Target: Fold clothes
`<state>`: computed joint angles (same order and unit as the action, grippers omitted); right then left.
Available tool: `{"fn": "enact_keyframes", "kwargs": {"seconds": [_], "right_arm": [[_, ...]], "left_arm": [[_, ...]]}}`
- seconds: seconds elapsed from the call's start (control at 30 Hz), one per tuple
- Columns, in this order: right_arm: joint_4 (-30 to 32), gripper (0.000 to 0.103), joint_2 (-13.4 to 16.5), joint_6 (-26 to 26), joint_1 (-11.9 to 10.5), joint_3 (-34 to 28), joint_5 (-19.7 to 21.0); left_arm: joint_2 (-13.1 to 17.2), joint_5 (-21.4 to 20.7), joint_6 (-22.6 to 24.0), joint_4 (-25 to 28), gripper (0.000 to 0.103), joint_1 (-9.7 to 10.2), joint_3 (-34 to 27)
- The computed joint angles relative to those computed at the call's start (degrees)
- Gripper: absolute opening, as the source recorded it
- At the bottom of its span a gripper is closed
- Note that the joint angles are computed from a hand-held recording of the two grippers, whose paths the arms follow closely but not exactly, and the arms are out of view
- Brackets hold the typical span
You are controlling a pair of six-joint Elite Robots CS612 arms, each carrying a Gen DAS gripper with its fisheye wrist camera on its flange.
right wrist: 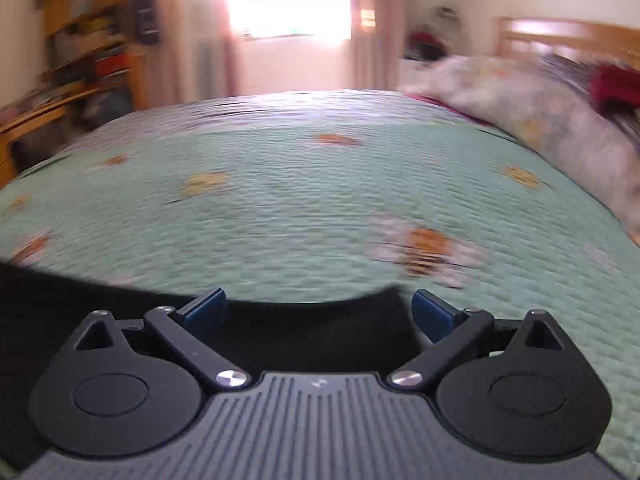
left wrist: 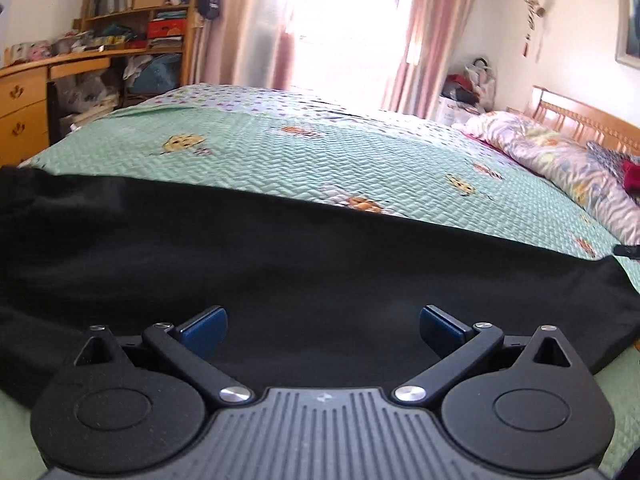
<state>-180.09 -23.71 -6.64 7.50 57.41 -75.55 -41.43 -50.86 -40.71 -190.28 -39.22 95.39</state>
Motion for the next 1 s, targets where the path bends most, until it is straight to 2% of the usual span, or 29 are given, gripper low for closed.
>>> {"fn": "enact_keyframes", "kwargs": {"seconds": [0.1,0.13,0.23,0.27,0.33,0.37,0.4,0.43,0.5,0.57,0.6,0.7,0.8,0.83,0.9,0.93,1.0], "right_arm": [[8.9,0.099,-0.1,-4.0,1.8,-1.1,-0.3],[9.8,0.099,-0.2,-4.9,2.1,-0.6,-1.3],[3.2,0.099,-1.9,-5.1,1.6,6.1,-6.1],[-0.2,0.099,-3.4,-3.4,1.1,9.6,-7.9],[-5.0,0.099,-6.3,-0.5,1.2,15.2,-15.2],[-8.4,0.099,-7.3,0.7,1.4,17.5,-16.1],[-12.1,0.099,-8.2,1.9,1.5,19.4,-14.5],[-14.7,0.099,-8.8,2.8,1.6,20.8,-11.1],[-16.4,0.099,-9.2,4.1,3.1,21.2,-5.1],[-14.6,0.099,-8.6,3.6,5.2,19.8,0.6],[-12.7,0.099,-8.1,2.7,6.3,18.7,2.4],[-6.4,0.099,-6.6,-0.8,9.1,15.7,3.0],[-0.3,0.099,-5.0,-4.2,11.7,12.7,2.6],[-1.3,0.099,-5.2,-5.2,11.7,13.7,1.5],[-5.2,0.099,-6.3,-5.8,10.7,16.9,2.5],[-5.7,0.099,-7.6,-5.4,10.3,18.6,2.2],[-8.5,0.099,-10.4,-4.1,9.8,22.4,-0.8]], "left_arm": [[-0.6,0.3,3.0,2.7,0.102,-0.59,0.2],[-1.0,1.0,3.6,4.5,0.102,-0.90,0.6],[-1.9,0.7,2.9,5.6,0.102,-1.26,2.9],[-1.9,1.1,2.4,4.7,0.102,-1.47,3.7],[-1.8,2.8,2.5,2.3,0.102,-2.02,4.7],[-1.5,3.4,3.4,1.1,0.102,-2.26,4.7],[-1.2,3.7,4.9,-0.5,0.102,-2.44,4.5],[-0.9,3.5,6.9,-2.1,0.102,-2.58,4.2],[-0.9,2.5,10.4,0.5,0.102,-2.74,3.3],[-0.9,2.0,11.3,5.0,0.102,-3.04,3.1],[-0.8,2.0,10.2,5.2,0.102,-3.26,3.5],[-0.8,1.7,5.6,2.6,0.102,-4.01,5.6],[-1.8,1.9,7.2,0.0,0.102,-4.84,7.9],[-2.2,2.1,8.0,-1.7,0.102,-5.10,8.9],[-2.8,2.8,9.6,-6.4,0.101,-5.54,10.6],[-2.8,4.5,10.4,-10.2,0.101,-5.64,11.3],[-2.8,9.8,11.6,-14.2,0.102,-5.22,11.6]]}}
